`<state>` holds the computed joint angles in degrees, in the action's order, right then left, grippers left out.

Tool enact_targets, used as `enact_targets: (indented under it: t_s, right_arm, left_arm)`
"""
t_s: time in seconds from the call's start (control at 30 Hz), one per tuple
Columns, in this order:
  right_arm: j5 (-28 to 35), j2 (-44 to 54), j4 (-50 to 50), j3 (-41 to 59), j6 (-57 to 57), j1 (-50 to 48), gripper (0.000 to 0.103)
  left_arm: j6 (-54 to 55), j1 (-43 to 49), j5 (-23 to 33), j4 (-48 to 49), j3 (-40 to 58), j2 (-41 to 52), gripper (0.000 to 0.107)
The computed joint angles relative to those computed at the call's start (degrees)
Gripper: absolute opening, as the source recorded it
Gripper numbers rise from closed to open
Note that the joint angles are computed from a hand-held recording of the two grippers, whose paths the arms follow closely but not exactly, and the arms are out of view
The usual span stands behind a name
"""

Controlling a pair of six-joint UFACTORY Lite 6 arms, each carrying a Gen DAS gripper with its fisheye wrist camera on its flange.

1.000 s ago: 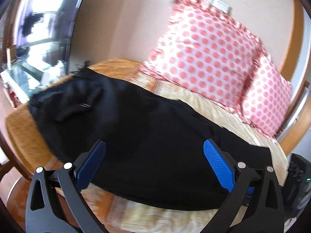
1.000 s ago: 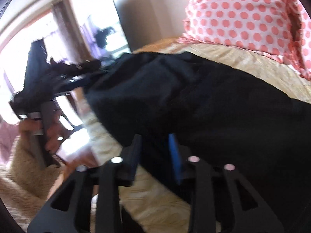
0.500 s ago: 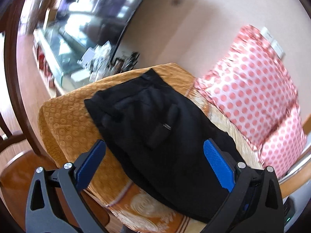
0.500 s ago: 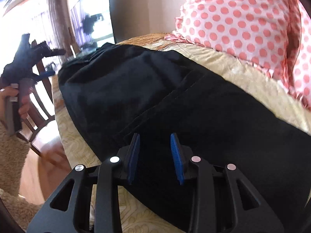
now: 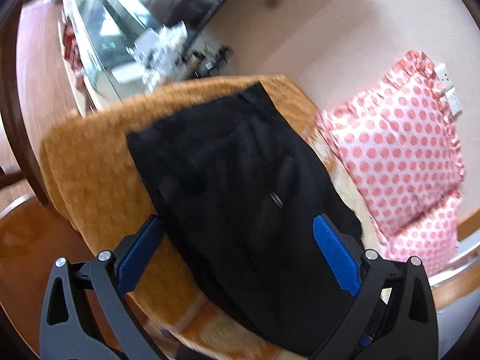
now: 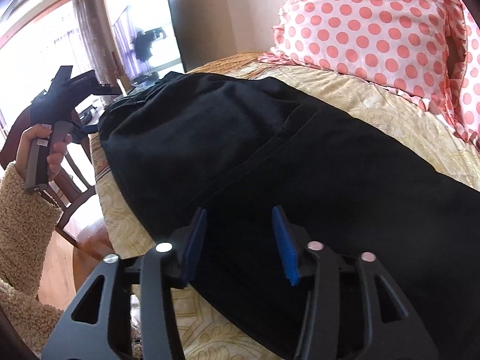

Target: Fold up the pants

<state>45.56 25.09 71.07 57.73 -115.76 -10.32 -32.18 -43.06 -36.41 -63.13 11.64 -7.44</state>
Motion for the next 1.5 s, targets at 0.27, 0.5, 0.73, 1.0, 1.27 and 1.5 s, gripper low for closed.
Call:
enact_targets:
  t_s: [0.27, 0.5, 0.73, 1.0, 1.27, 1.5]
  right_arm:
    - [-1.16, -1.71, 2.34, -2.71, -4.24, 0.74, 0.059]
    - [-0.95, -1.82, 2.3, -2.87, -4.05, 0.55, 0.059]
    - [0.39, -0.96, 2.3, -2.05, -3.21, -0.48, 0.059]
    - [6.47, 0.56, 1.03, 0.27, -1.98, -6.99, 0.059]
    - [16.19, 5.91, -0.87, 9.08, 2.4, -20.06, 0.059]
    - [21.85, 11.44, -0.66, 16.45, 3.91, -31.41, 0.059]
  left_arm:
    - [-23.67, 2.21, -5.28, 24.78, -2.45, 2.87, 0.1]
    - [-22.28, 4.23, -5.18, 22.39, -2.74, 2.42, 0.089]
    - [0.73, 1.08, -0.41, -1.36, 4.74, 6.73, 0.054]
    - [19.7, -4.56, -5.44, -19.89, 11.72, 10.8, 0.019]
    - [59.91, -10.85, -16.42, -37.71, 35.32, 15.46, 0.016]
    - [92.09, -15.18, -17.53, -40.09, 76.96, 38.66, 0.016]
